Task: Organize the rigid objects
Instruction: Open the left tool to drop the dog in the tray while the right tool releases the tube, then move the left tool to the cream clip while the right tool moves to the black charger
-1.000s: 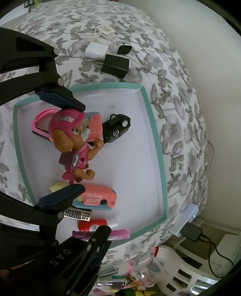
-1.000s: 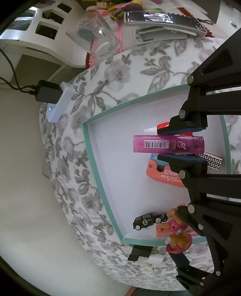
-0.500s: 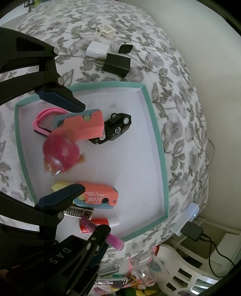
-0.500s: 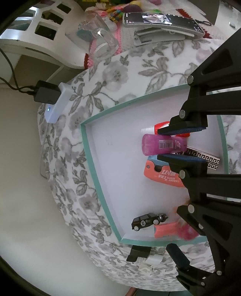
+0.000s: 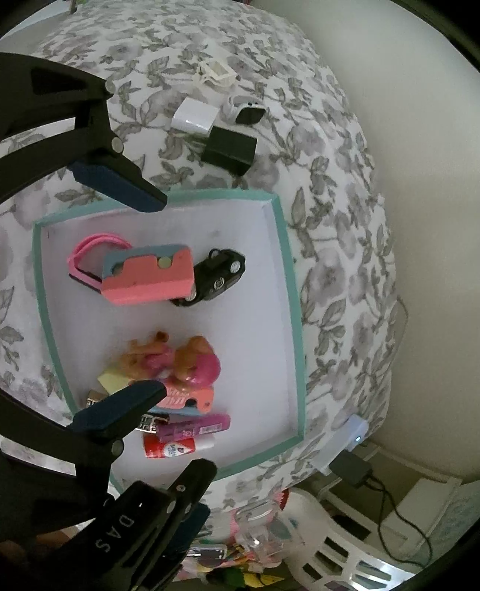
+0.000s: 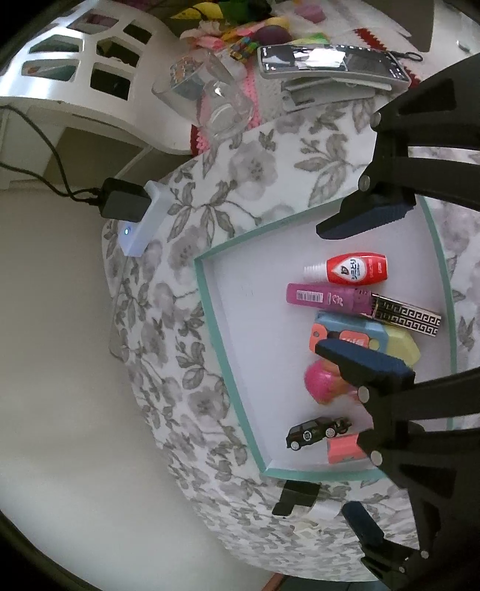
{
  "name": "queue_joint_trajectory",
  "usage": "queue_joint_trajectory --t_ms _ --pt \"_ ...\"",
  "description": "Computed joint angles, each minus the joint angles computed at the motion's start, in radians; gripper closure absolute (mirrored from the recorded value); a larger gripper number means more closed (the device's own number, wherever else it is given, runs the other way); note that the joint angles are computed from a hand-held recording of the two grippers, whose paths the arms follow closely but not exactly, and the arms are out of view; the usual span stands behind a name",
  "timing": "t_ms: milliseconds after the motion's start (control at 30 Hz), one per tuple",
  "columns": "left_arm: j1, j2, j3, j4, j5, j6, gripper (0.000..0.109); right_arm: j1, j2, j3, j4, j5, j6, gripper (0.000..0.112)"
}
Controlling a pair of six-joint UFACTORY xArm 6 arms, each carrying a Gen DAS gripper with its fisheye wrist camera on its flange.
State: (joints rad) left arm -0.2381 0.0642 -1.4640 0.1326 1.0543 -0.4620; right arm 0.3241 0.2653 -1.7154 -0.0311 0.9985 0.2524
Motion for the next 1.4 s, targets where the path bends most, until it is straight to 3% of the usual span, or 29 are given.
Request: queue_joint_trajectory --t_ms 267,600,1033,1400 --pt "0.044 -0.022 0.021 0.023 0.003 -0.067 0.015 0.002 0.002 0.003 0.004 0.006 0.005 0.039" --pt "0.121 -0.06 0.075 0.066 0.015 -0.197 0.006 0.02 0.013 0.001 -0.02 0.011 -0.005 0.011" --pt "0.203 -0.113 0.152 0.038 -0.03 -0.176 0.006 0.054 0.03 -0.011 -0.044 0.015 -0.025 0.009" --pt "0.32 -0.189 0.242 -0.033 -0.085 -0.145 0.006 0.121 0.045 -0.014 -0.066 0.001 -0.056 0.009"
